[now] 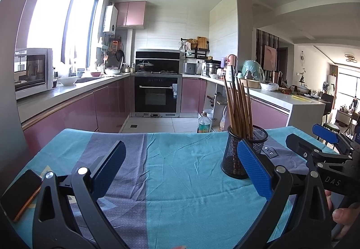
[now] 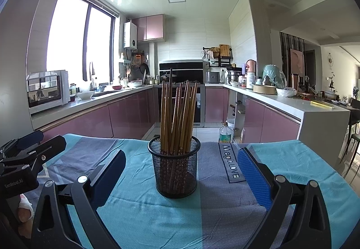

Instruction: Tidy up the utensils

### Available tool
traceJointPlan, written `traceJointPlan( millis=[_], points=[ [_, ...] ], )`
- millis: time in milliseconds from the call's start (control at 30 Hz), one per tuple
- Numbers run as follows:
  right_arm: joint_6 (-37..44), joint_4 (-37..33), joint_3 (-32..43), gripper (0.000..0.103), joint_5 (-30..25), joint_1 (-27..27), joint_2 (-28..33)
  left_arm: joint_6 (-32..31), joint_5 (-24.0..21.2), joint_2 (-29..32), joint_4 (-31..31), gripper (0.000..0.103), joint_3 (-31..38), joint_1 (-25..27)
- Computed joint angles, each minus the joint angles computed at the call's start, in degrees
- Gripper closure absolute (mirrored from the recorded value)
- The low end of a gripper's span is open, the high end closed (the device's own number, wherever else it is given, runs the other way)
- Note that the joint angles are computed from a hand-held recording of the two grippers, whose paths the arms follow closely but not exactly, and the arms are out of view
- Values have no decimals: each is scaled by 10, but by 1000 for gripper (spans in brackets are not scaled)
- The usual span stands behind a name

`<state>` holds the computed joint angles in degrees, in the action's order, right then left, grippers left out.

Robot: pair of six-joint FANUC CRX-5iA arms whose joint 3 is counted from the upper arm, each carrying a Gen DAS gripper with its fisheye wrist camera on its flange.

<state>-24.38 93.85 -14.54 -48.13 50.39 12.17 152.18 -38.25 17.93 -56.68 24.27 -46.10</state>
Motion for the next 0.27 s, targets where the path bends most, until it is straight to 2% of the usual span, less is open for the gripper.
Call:
traceJointPlan(
  millis=[133, 267],
  points=[
    [31, -47, -3, 7, 19, -8, -9, -67, -2, 11, 91, 6, 10, 29],
    [173, -243, 39, 7, 7, -16, -1, -130, -20, 29, 171, 5, 28, 60]
  ],
)
